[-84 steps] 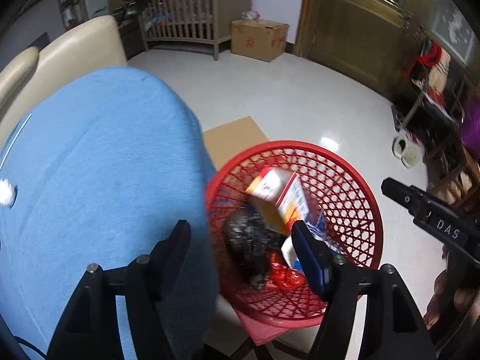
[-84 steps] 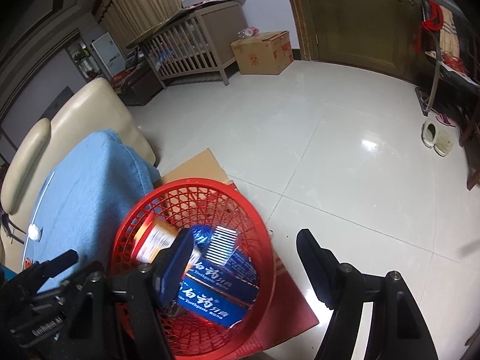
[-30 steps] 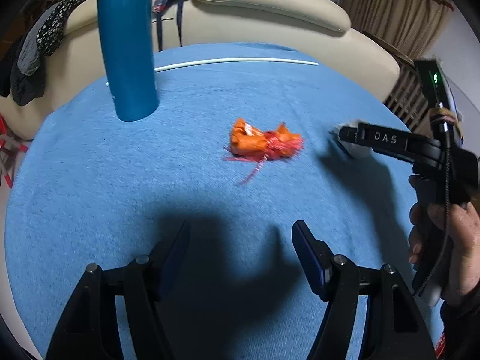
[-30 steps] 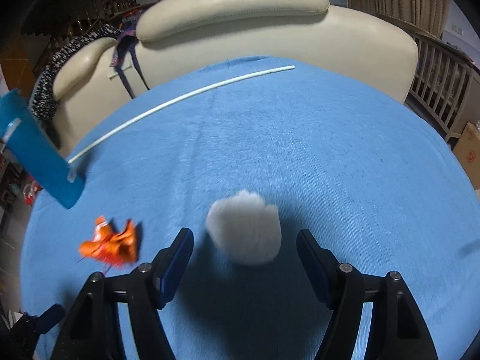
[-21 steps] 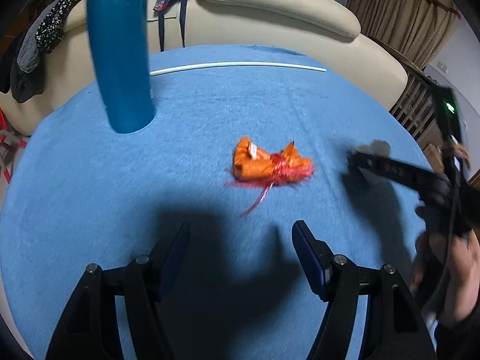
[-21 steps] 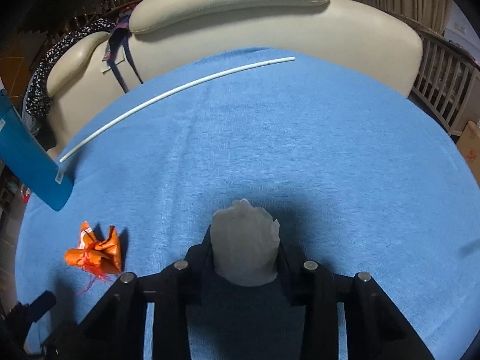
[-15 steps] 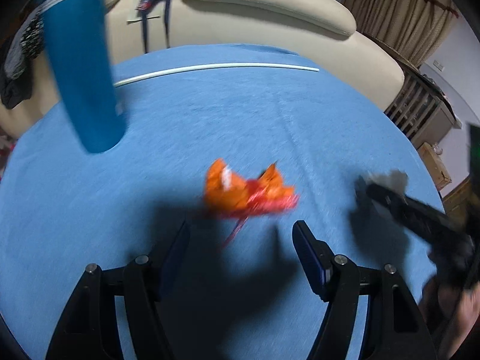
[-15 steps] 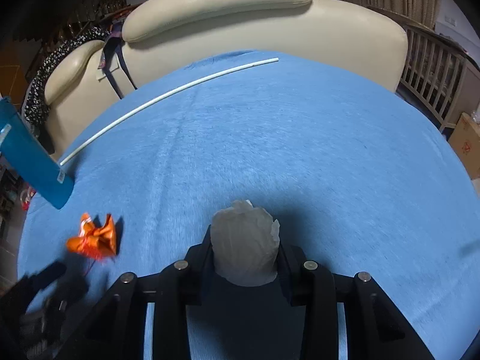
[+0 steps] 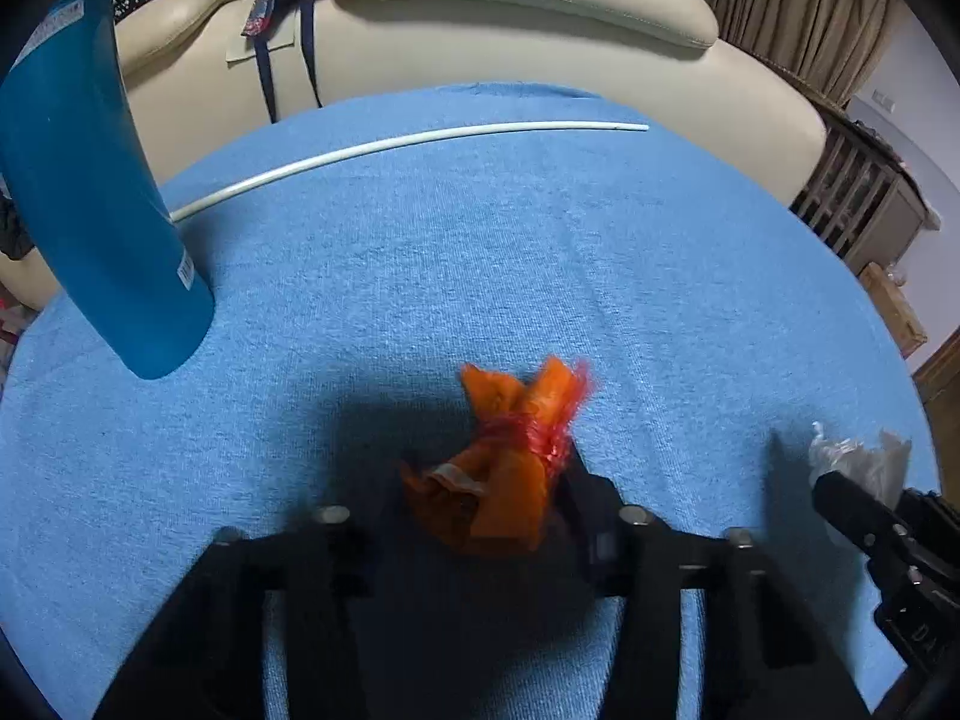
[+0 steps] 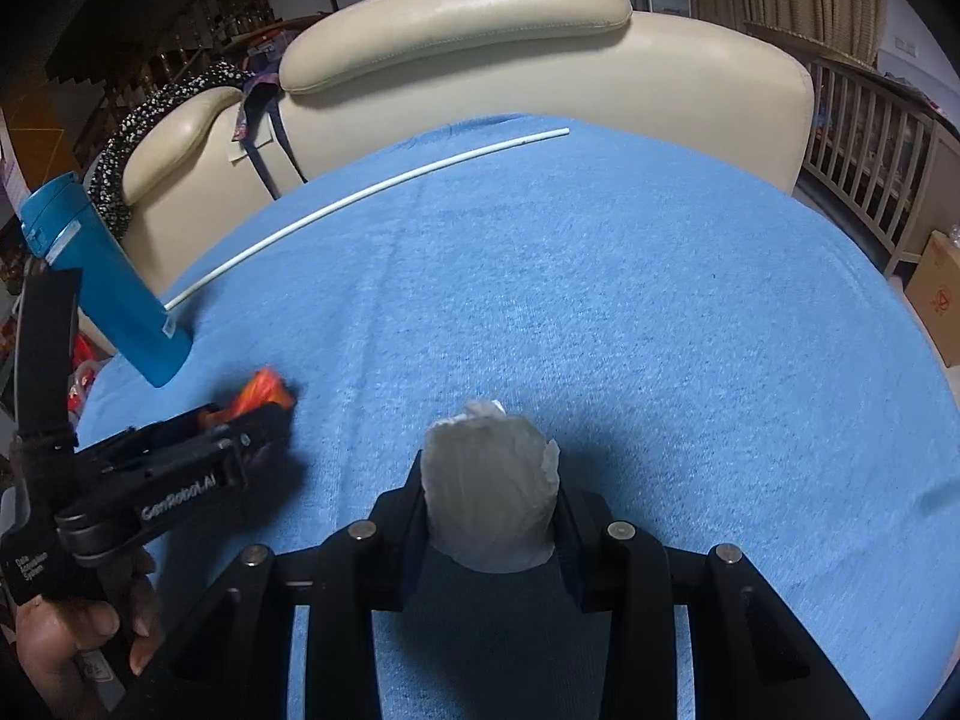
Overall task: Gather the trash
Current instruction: 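Grasp the orange plastic bag bundle with the left tool while right holds tissue, then carry the orange bag and tissue ball over the red basket with both tools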
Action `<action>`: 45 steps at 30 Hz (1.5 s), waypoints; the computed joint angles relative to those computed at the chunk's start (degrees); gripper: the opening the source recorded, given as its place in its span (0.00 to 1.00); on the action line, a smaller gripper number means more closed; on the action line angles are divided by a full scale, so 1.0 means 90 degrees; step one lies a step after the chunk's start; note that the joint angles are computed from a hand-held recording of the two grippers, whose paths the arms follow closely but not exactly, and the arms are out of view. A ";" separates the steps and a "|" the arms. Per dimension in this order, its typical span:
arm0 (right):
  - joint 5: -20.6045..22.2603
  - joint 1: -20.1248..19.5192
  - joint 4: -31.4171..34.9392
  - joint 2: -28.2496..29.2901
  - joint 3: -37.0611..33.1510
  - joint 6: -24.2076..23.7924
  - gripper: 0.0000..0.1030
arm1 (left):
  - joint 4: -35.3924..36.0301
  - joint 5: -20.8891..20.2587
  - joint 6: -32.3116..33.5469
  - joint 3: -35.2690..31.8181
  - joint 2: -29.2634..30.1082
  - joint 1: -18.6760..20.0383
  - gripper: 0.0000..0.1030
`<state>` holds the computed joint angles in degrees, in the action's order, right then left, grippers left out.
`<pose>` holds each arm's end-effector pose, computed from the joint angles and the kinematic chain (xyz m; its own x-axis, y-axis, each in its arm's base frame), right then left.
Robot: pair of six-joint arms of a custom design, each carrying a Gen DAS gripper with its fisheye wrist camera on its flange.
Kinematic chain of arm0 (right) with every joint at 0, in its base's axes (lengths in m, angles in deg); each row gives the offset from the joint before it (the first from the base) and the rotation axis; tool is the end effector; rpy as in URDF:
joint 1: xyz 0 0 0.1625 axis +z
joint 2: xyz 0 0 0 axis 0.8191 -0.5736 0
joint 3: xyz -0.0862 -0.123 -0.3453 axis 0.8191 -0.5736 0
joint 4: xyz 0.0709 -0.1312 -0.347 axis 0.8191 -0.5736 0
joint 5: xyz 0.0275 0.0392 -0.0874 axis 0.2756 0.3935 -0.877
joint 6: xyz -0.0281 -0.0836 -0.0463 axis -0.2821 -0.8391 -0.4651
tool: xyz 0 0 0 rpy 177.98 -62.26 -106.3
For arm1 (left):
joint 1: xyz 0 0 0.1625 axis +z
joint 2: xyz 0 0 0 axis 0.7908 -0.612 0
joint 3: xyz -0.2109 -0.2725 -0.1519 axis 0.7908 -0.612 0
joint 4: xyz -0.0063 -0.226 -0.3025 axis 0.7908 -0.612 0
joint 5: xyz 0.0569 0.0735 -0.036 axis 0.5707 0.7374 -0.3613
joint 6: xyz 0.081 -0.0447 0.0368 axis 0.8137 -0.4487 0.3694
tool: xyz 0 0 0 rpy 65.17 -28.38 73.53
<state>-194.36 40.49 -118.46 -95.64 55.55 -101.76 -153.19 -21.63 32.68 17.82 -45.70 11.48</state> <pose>0.1552 -0.7243 0.1203 -0.8178 -0.0598 0.5724 -0.3863 0.7943 -0.4689 -0.1584 -0.7817 0.0936 -0.7770 0.0191 -0.6292 0.3604 0.8330 -0.4198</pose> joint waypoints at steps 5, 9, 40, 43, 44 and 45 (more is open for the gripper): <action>-0.0004 0.0023 -0.0152 -0.0131 0.0281 0.0085 0.37 | -0.0093 0.0036 0.0009 0.0428 -0.0237 -0.0066 0.42; -0.0058 0.0055 -0.0328 -0.0297 0.0631 0.0132 0.37 | -0.0268 0.0171 -0.0062 0.0863 -0.0425 -0.0167 0.42; -0.0257 -0.0492 -0.2935 -0.3113 0.5334 0.1152 0.37 | -0.1389 -0.0175 -0.0167 0.3948 -0.1402 -0.1484 0.42; -0.0332 -0.0589 -0.3235 -0.3413 0.5742 0.1211 0.37 | -0.1439 -0.0327 -0.0082 0.4056 -0.1355 -0.1627 0.42; -0.0358 -0.0624 -0.3309 -0.3516 0.5862 0.1240 0.37 | -0.1435 -0.0388 -0.0066 0.4086 -0.1335 -0.1679 0.42; -0.0380 -0.0675 -0.3415 -0.3642 0.6011 0.1280 0.37 | -0.1448 -0.0418 -0.0044 0.4103 -0.1309 -0.1728 0.42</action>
